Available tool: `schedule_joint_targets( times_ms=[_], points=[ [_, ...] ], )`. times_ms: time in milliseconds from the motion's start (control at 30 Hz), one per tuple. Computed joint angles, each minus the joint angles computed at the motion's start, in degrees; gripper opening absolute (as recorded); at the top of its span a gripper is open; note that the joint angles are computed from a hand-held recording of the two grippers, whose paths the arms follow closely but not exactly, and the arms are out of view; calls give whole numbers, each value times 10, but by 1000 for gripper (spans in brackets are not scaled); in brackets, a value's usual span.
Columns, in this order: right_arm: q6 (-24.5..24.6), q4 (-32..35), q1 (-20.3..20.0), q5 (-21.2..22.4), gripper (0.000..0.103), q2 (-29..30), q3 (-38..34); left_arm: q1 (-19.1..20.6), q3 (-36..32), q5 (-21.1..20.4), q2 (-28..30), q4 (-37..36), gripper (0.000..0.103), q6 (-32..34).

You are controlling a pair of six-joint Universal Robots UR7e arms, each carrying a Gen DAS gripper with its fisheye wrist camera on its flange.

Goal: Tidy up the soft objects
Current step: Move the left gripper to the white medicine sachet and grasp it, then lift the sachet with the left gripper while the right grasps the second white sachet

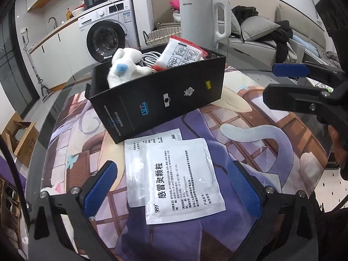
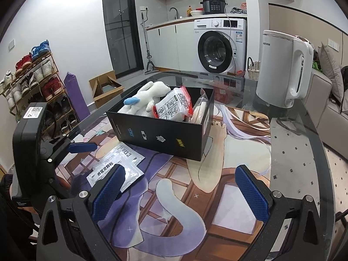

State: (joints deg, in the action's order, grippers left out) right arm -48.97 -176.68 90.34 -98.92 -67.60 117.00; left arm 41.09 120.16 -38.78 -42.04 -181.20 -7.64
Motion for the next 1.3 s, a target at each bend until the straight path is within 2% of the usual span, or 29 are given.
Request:
schedule_joint_targets(
  times_ms=[133,467,633,900,1033,1300],
  points=[
    [2,3,-1,-1,102,1,-2,4,-2,-1,-1,18,90,-3],
    [3,11,-2,-2,102,4,-4,10,3,-24,-11,20,89,2],
    [-2,13,0,-7,102,6,-3,10,4,-49,-20,30,70,5],
    [-7,14,1,-5,102,4,0,4,9,-56,-20,22,53,18],
    [-5,16,1,-6,102,3,-1,4,12,-64,-25,19,49,16],
    [-3,13,0,-8,102,4,-2,0,25,-57,-45,-13,49,23]
  ],
)
